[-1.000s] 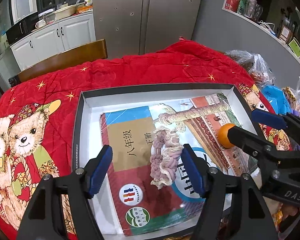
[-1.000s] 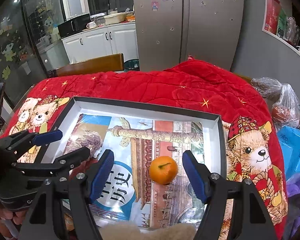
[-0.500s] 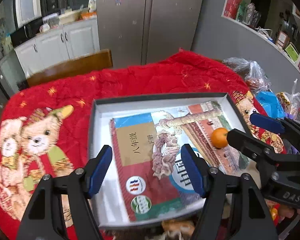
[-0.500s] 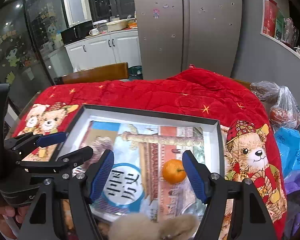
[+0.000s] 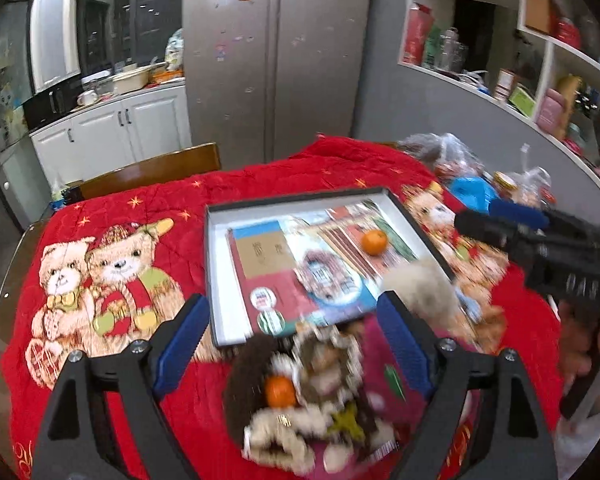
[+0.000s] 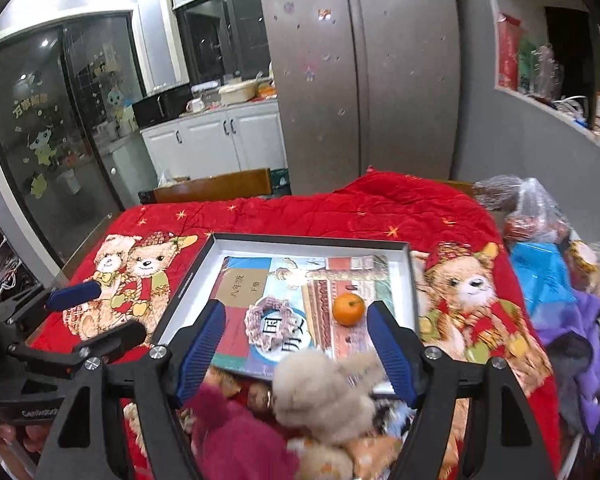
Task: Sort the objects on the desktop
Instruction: 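Move both tools back to the pile of items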
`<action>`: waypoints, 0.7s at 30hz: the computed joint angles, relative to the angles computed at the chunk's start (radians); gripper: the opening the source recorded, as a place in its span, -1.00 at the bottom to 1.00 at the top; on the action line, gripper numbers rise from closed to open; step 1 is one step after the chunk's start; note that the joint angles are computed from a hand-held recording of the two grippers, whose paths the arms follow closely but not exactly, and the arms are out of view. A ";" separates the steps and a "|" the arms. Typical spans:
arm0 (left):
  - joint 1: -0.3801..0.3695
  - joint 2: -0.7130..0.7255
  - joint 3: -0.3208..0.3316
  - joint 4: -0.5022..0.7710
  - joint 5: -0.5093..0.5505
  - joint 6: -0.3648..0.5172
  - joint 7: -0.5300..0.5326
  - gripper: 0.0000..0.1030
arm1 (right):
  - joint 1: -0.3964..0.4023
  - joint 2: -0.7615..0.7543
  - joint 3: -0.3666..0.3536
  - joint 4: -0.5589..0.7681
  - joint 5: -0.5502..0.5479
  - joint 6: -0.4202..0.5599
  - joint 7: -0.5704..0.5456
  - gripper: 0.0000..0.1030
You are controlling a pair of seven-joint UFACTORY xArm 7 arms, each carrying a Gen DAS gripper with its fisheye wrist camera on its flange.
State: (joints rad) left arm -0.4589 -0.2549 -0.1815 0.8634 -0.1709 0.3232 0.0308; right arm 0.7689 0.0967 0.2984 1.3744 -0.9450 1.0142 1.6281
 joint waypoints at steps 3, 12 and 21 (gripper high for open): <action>-0.043 -0.098 0.029 -0.093 -0.071 0.000 0.033 0.69 | 0.031 -0.035 0.028 -0.018 -0.022 0.080 0.043 0.51; -0.164 -0.335 0.084 -0.391 -0.145 -0.050 0.002 0.73 | 0.110 -0.091 0.134 -0.111 -0.038 0.324 0.247 0.58; -0.194 -0.372 0.016 -0.538 -0.102 -0.120 -0.169 0.73 | 0.169 -0.080 0.167 -0.232 0.052 0.315 0.455 0.58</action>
State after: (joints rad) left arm -0.6533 -0.6265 -0.1650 0.3259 -0.2732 0.2031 -0.1382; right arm 0.9378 0.0171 0.4657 1.1429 -0.8931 1.3293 2.0826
